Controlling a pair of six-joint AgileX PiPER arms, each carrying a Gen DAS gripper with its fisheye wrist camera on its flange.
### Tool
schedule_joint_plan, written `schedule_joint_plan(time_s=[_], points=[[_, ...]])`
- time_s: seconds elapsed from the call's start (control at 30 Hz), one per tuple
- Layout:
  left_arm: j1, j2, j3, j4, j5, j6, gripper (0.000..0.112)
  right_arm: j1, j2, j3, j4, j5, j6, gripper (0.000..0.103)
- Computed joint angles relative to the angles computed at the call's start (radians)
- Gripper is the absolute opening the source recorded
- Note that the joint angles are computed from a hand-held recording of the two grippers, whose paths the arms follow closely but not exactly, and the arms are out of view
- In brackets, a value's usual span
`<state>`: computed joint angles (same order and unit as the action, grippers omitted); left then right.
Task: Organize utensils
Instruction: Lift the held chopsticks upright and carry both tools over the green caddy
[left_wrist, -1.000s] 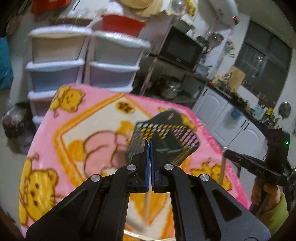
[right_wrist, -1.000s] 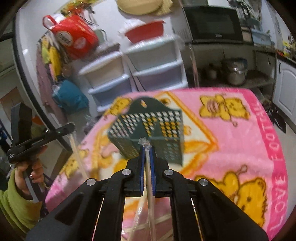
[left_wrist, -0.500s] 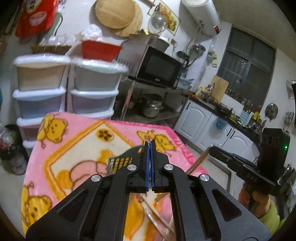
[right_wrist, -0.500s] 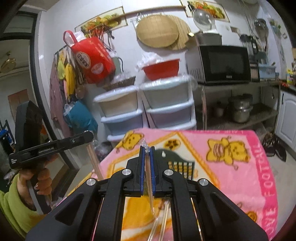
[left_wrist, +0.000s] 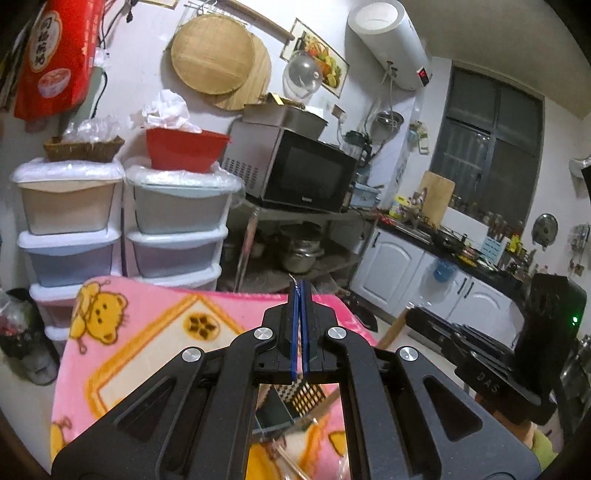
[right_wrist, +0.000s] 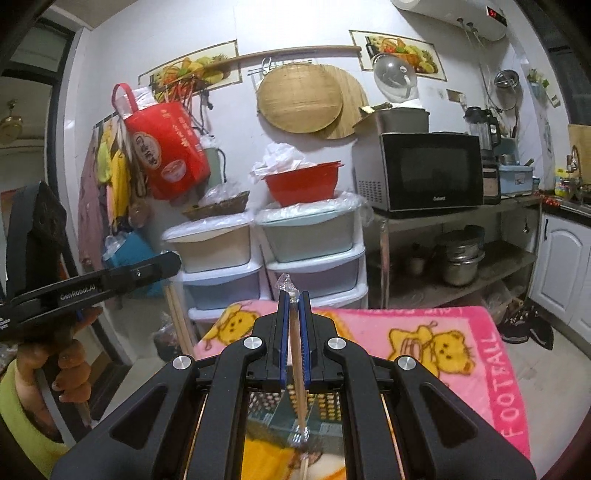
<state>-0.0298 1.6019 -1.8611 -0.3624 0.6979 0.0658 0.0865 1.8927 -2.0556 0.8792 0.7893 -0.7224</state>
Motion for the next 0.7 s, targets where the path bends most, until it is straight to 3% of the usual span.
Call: schedule_joint_plan(time_s=[0.27,0.7], points=[[-0.013,0.084,-0.052,0.107,-0.053,-0.073,0.000,0.022,0.098,-0.111,-0.088,-0.035,0.082,0.006],[0.011,0.104,0.100,-0.017,-0.136,0.021,0.000,0.033,0.146,-0.034,-0.072,-0.089,0.074,0.006]])
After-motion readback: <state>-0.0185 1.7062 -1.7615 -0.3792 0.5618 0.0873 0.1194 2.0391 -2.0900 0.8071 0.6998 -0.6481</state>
